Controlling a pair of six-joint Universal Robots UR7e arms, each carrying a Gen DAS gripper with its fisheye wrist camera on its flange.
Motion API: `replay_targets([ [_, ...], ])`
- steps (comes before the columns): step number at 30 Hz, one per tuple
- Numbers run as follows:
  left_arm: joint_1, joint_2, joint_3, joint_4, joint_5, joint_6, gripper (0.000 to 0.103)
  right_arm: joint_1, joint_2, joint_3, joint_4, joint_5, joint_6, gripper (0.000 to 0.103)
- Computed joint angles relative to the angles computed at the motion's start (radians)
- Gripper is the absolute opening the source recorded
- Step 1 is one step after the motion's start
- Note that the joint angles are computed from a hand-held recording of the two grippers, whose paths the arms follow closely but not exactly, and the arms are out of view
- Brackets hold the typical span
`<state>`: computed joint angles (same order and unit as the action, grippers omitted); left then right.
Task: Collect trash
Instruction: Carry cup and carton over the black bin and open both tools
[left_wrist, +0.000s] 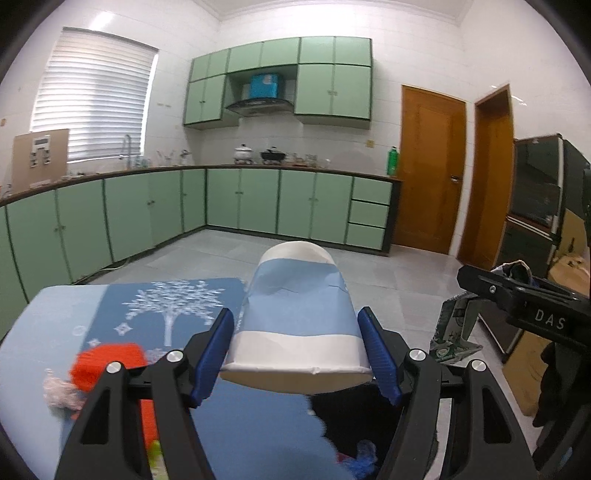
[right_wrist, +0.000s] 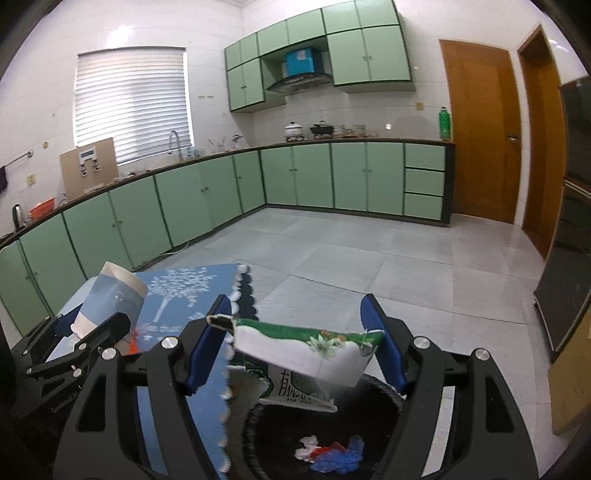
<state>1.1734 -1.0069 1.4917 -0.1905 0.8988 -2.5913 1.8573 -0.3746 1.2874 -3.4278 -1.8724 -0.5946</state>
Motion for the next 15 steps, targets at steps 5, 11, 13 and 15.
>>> replay_targets([
  [5,0.004,0.068,-0.058,0.041,0.027,-0.024,0.068,-0.038,-0.012,0.006,0.003,-0.018,-0.006,0.07],
  [11,0.015,0.168,-0.171,0.12,0.041,-0.071,0.068,-0.077,-0.004,-0.009,0.033,-0.037,-0.004,0.07],
  [13,0.02,0.196,-0.202,0.137,0.045,-0.075,0.068,-0.089,-0.002,-0.013,0.043,-0.04,-0.004,0.07],
  [15,0.023,0.232,-0.243,0.159,0.046,-0.078,0.068,-0.103,0.004,-0.025,0.061,-0.045,0.0,0.07],
])
